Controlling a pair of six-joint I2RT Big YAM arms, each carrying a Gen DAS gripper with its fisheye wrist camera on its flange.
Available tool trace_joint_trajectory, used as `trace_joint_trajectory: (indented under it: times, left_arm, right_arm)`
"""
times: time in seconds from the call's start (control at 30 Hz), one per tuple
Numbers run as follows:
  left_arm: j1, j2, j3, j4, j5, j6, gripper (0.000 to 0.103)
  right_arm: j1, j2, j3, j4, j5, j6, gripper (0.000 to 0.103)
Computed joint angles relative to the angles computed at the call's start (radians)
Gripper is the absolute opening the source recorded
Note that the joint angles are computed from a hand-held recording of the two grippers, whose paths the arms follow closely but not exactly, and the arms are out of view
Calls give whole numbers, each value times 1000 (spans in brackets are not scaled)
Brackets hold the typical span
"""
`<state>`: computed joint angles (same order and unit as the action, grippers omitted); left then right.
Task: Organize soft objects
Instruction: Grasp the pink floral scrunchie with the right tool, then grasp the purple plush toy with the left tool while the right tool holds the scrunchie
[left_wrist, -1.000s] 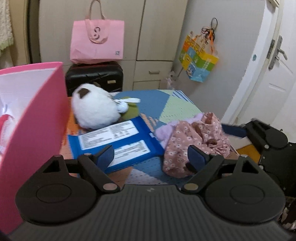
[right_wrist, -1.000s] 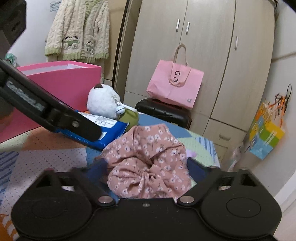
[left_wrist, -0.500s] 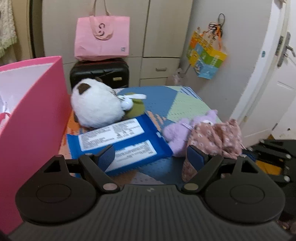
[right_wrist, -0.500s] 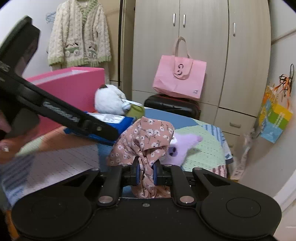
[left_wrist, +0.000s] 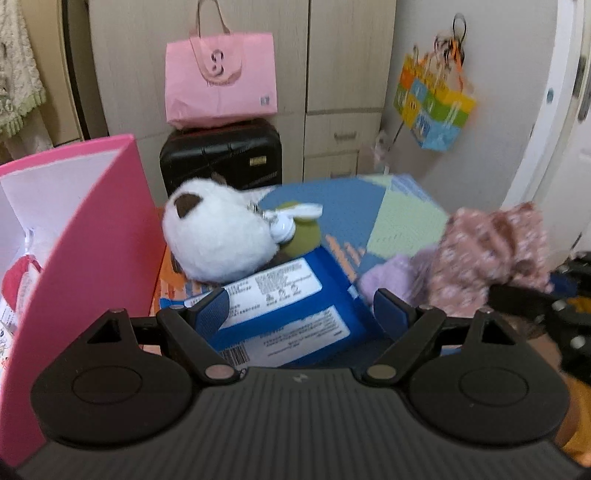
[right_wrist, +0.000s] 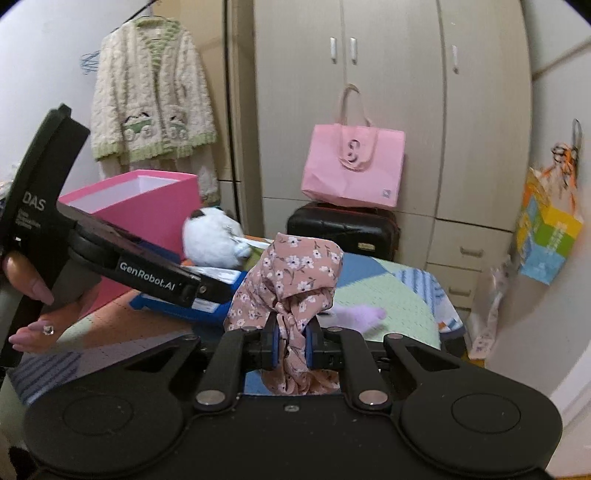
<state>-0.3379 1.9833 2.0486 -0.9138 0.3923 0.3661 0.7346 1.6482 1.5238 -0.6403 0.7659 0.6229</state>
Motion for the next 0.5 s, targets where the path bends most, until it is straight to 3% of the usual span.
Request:
trace_joint_trajectory:
  times: [0.07, 0.2, 0.37, 0.5]
  left_arm:
    - [-4, 11, 17, -22, -11, 10, 85]
    - [-4, 13, 38, -53, 61, 12, 85]
    - [-22, 13, 44, -69, 134, 60, 85]
    - [-47, 46, 91, -171, 152, 142, 85]
  right_arm:
    - [7, -9, -15, -20, 18, 49, 15]
    - [17, -47, -60, -30, 47, 126, 15]
    - [3, -42, -40, -143, 67, 211, 15]
    - [-13, -13, -18, -223, 41, 271, 15]
